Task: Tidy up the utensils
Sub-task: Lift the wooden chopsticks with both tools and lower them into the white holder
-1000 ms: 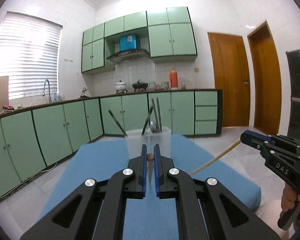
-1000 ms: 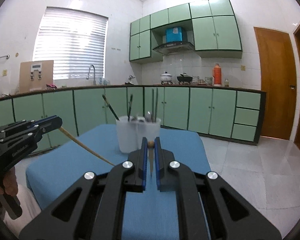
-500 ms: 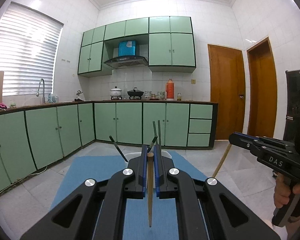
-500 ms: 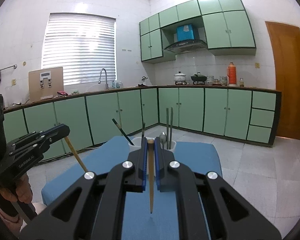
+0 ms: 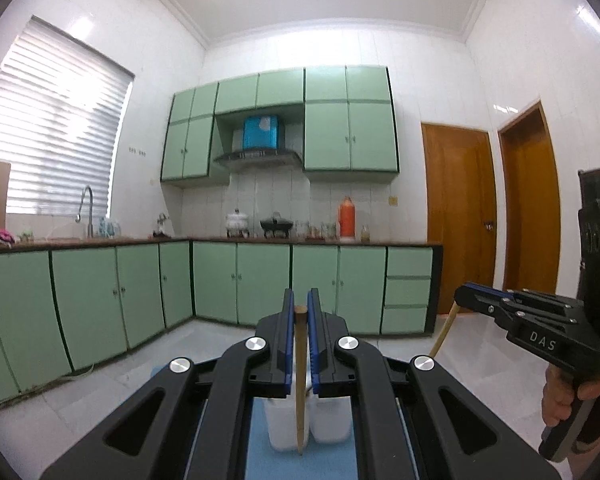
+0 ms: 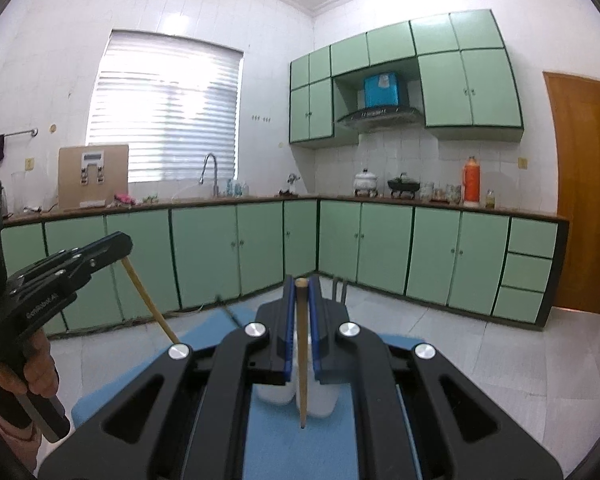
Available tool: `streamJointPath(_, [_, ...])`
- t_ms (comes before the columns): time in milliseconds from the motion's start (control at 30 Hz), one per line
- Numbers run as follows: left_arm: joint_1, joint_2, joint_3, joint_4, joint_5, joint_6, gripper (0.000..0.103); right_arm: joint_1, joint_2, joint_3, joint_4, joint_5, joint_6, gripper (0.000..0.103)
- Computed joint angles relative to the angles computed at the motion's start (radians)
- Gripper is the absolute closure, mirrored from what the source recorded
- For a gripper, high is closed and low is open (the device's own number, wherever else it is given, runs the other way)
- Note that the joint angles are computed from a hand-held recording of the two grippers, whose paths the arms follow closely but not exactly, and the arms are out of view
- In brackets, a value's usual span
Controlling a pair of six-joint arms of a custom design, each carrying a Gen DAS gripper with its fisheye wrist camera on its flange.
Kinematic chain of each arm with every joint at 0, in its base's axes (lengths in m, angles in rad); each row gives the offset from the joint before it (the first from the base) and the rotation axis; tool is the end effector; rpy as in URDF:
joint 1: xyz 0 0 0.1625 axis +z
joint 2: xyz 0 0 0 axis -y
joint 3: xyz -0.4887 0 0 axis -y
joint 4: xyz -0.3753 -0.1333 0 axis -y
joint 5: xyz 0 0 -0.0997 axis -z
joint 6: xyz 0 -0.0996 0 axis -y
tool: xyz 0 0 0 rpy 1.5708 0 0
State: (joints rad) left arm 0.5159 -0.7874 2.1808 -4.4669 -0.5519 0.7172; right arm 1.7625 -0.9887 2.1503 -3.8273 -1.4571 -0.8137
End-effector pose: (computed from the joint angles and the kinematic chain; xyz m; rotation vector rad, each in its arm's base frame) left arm -0.3012 -0.4216 0.2353 0.7717 1.7996 -1.7615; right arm 0.2471 -0.5140 0.2697 1.2812 -2.1500 1.4952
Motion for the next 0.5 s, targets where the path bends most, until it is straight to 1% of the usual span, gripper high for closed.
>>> streamJointPath(67, [0.011, 0.000, -0.046, -0.029, -0.025, 0.074, 0.097, 0.009, 0.009, -0.037, 0.004, 0.001, 0.007, 0.097])
streamJointPath(133, [0.030, -0.001, -0.089, -0.027, -0.056, 0.107, 0.097, 0.018, 0.024, -0.078, 0.004, -0.006, 0.009, 0.097])
streamJointPath(200, [0.056, 0.008, -0.139, -0.028, -0.089, 0.143, 0.097, 0.023, 0.039, -0.124, 0.030, -0.006, 0.021, 0.097])
streamJointPath(333, [0.113, 0.033, -0.226, -0.015, -0.151, 0.171, 0.097, 0.020, 0.086, -0.202, 0.038, -0.016, 0.031, 0.097])
streamJointPath(400, [0.147, 0.043, -0.256, 0.025, -0.181, 0.138, 0.097, 0.014, 0.114, -0.247, 0.062, -0.023, 0.040, 0.097])
streamJointPath(500, [0.187, 0.066, -0.301, 0.059, -0.192, 0.125, 0.097, 0.006, 0.160, -0.298, 0.062, -0.037, 0.034, 0.097])
